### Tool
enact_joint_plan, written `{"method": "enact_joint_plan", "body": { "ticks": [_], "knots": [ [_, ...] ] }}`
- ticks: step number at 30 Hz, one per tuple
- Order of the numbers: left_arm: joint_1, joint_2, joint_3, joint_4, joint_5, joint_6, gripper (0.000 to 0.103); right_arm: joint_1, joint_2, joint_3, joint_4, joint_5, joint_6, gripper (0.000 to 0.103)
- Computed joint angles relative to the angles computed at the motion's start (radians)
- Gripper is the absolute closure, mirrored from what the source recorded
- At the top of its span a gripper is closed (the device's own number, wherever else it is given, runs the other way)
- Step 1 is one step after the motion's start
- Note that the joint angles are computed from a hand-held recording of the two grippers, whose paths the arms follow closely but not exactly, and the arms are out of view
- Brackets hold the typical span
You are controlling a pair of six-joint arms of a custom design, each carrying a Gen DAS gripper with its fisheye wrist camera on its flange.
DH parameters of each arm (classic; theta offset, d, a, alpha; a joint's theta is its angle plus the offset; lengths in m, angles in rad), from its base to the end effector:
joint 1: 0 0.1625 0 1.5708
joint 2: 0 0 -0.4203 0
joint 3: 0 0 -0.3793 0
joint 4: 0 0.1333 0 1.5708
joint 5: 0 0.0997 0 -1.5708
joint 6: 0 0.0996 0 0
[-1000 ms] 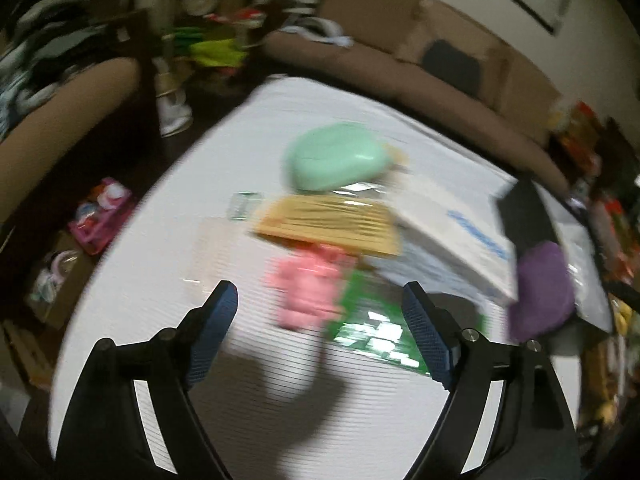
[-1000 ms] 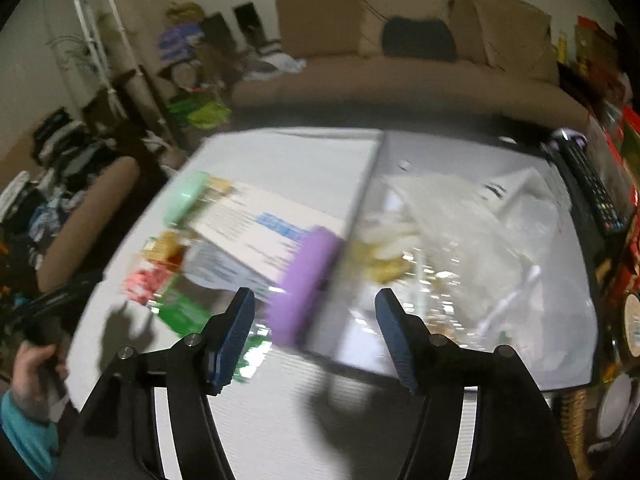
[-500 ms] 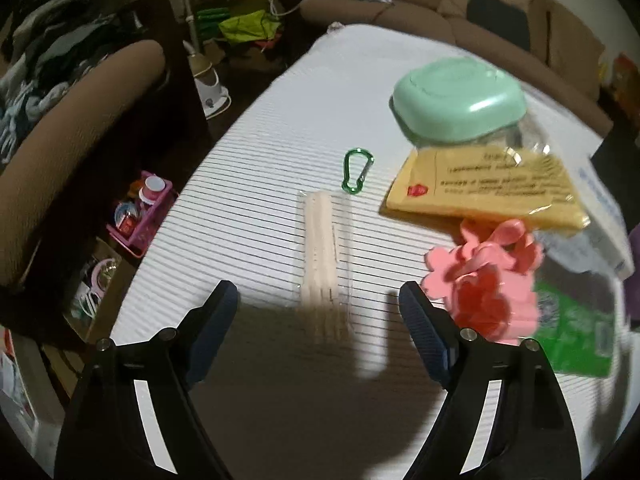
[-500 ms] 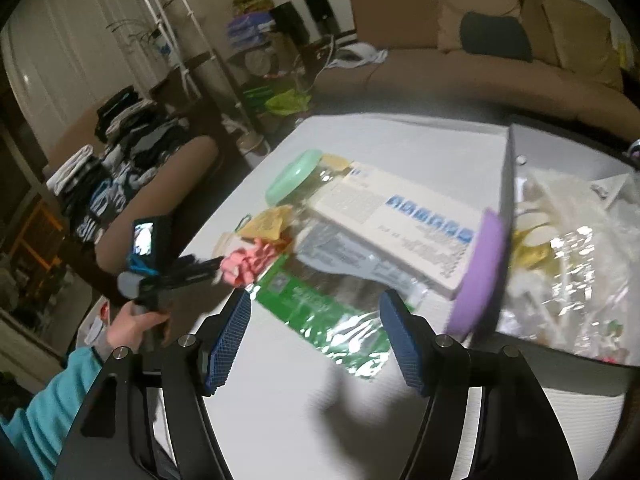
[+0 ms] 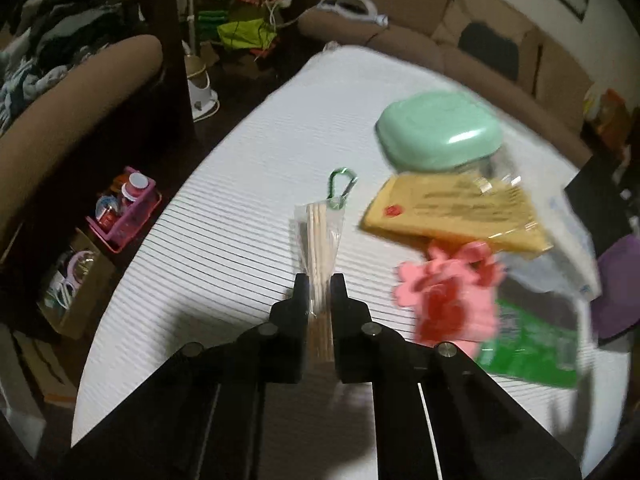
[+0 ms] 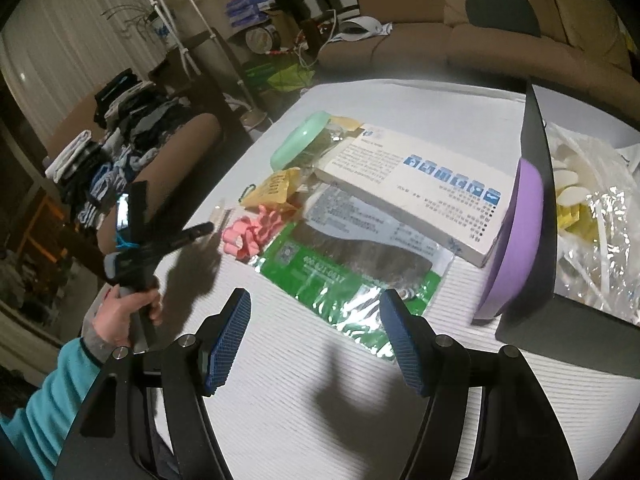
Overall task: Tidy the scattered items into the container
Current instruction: 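Close the left tool on the bag of wooden sticks, then hold the wooden sticks up with the left tool while the right tool grasps the green carabiner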
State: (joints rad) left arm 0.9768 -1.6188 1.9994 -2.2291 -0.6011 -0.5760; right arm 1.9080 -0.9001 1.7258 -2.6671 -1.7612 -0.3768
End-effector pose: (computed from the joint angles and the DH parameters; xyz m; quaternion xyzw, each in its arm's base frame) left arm -0.0696 -0.4880 0.4146 -0.0566 0.8768 -0.3570 0.3172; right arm 0.3200 -0.5667 0.1454 0.3327 -0.9287 0.1324 0.0968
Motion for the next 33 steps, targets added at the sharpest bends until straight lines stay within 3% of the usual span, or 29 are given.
{"method": "enact_joint_plan", "body": {
  "ticks": [3, 8, 11, 15, 17, 23, 30, 33],
  "knots": [
    [-0.066, -0.067, 0.012, 0.03, -0.004, -0.095, 0.093, 0.001, 0.0, 0.0, 0.001, 0.03, 0.01, 0.033],
    [-0.184, -0.146, 0.015, 0.131, 0.05, -0.296, 0.093, 0.007, 0.029, -0.034, 0.011, 0.107, 0.042, 0.033],
    [-0.219, -0.171, 0.044, 0.101, 0.061, -0.336, 0.093, 0.026, 0.078, -0.086, 0.019, 0.114, 0.055, 0.033],
    [-0.208, -0.183, 0.059, 0.105, 0.029, -0.293, 0.093, 0.051, 0.144, -0.17, 0.04, 0.096, 0.068, 0.033],
    [-0.185, -0.194, 0.064, 0.042, -0.007, -0.266, 0.093, 0.061, 0.181, -0.218, 0.054, 0.097, 0.067, 0.033],
    [-0.184, -0.244, 0.064, 0.02, 0.051, -0.265, 0.093, 0.102, 0.365, -0.446, 0.141, 0.096, 0.051, 0.034],
    [-0.14, -0.264, 0.058, -0.014, 0.025, -0.258, 0.093, 0.14, 0.665, -0.786, 0.3, 0.028, 0.052, 0.054],
    [-0.141, -0.256, 0.051, -0.019, 0.027, -0.24, 0.093, 0.149, 0.764, -0.904, 0.34, -0.01, 0.048, 0.055]
  ]
}}
